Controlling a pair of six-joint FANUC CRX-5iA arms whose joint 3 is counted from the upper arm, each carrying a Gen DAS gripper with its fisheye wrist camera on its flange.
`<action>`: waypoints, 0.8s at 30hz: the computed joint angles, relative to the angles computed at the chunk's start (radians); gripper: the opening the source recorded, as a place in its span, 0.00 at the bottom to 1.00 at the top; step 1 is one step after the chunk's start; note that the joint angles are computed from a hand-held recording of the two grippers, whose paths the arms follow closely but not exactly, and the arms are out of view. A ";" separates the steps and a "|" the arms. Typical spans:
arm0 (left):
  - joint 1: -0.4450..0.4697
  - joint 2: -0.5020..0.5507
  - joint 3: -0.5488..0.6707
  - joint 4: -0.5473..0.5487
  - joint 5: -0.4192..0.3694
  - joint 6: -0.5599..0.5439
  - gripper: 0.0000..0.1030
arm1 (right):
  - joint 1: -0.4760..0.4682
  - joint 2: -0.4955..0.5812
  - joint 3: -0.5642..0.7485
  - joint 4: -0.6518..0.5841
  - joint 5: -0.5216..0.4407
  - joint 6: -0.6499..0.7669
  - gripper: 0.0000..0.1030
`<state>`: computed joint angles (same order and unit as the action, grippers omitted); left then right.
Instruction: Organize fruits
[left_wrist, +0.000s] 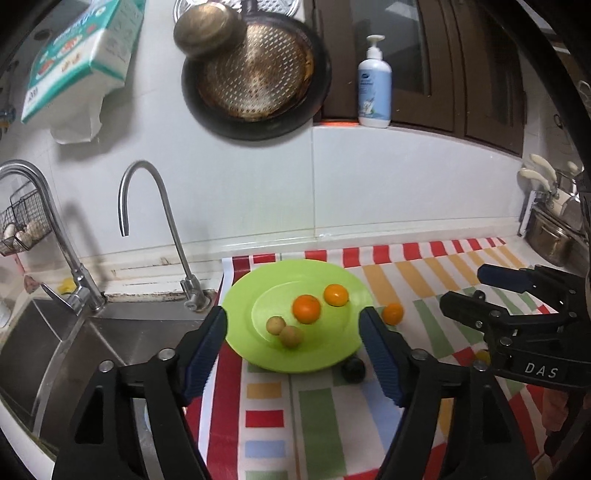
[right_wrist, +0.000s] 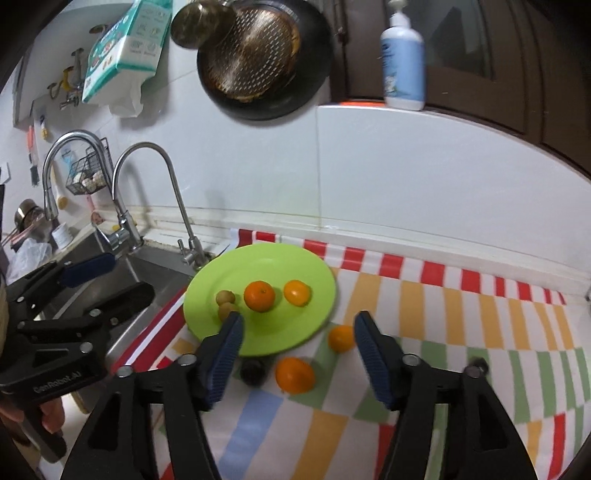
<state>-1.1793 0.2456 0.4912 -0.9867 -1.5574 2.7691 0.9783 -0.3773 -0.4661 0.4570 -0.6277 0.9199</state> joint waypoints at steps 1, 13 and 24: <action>-0.007 0.006 0.008 -0.004 -0.008 0.000 0.75 | 0.008 -0.024 -0.026 0.038 -0.005 -0.038 0.67; -0.093 0.075 0.088 -0.069 -0.069 -0.018 0.83 | 0.067 -0.193 -0.174 0.273 -0.143 -0.312 0.67; -0.102 0.102 0.080 -0.069 -0.016 -0.060 0.83 | 0.088 -0.246 -0.237 0.346 -0.256 -0.428 0.67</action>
<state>-1.2809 0.3479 0.5712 -1.0556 -1.5730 2.7096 1.0668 -0.6230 -0.7034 0.8025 -0.8835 0.4917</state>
